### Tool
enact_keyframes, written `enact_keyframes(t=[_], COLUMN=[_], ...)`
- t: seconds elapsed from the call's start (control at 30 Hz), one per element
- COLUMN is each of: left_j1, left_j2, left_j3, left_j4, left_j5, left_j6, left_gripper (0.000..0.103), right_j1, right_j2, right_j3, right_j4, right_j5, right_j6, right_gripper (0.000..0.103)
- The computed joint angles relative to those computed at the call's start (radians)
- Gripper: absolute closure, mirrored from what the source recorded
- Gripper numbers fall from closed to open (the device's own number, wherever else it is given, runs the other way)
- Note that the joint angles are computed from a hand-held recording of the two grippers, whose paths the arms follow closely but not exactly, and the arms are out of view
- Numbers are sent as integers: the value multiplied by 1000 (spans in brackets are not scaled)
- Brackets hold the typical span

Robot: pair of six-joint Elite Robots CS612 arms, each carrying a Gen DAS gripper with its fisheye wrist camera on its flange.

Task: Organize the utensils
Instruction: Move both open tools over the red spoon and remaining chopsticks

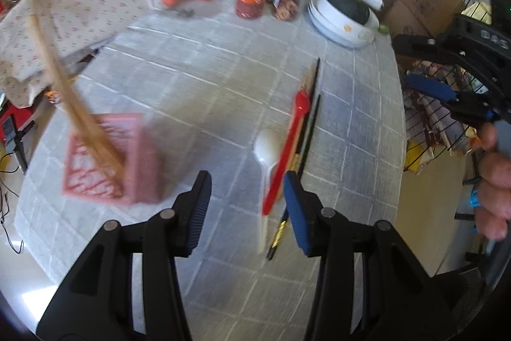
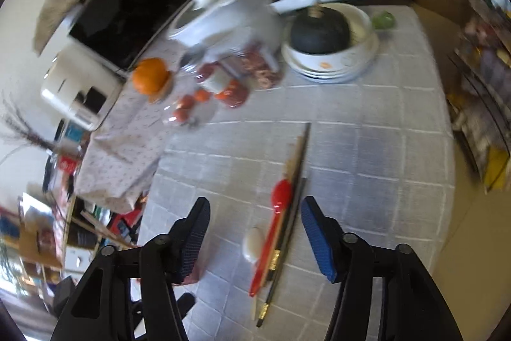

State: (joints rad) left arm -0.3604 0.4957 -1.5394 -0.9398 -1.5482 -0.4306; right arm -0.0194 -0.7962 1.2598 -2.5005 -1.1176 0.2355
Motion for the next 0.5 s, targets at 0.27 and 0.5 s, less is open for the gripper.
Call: enact_keyframes(t=[0.27, 0.5], left_j1=[-15, -29], left_j2=[-35, -59], left_j3=[186, 296], left_j4=[-97, -165], left_j5=[-68, -15], left_j6=[53, 94], left_gripper=[55, 55], right_j1=[-24, -37], right_j2=[2, 12], right_j3=[9, -5], right_j4=[-5, 28], right_j5=[5, 13], right_j6=[46, 55], right_gripper=[53, 53])
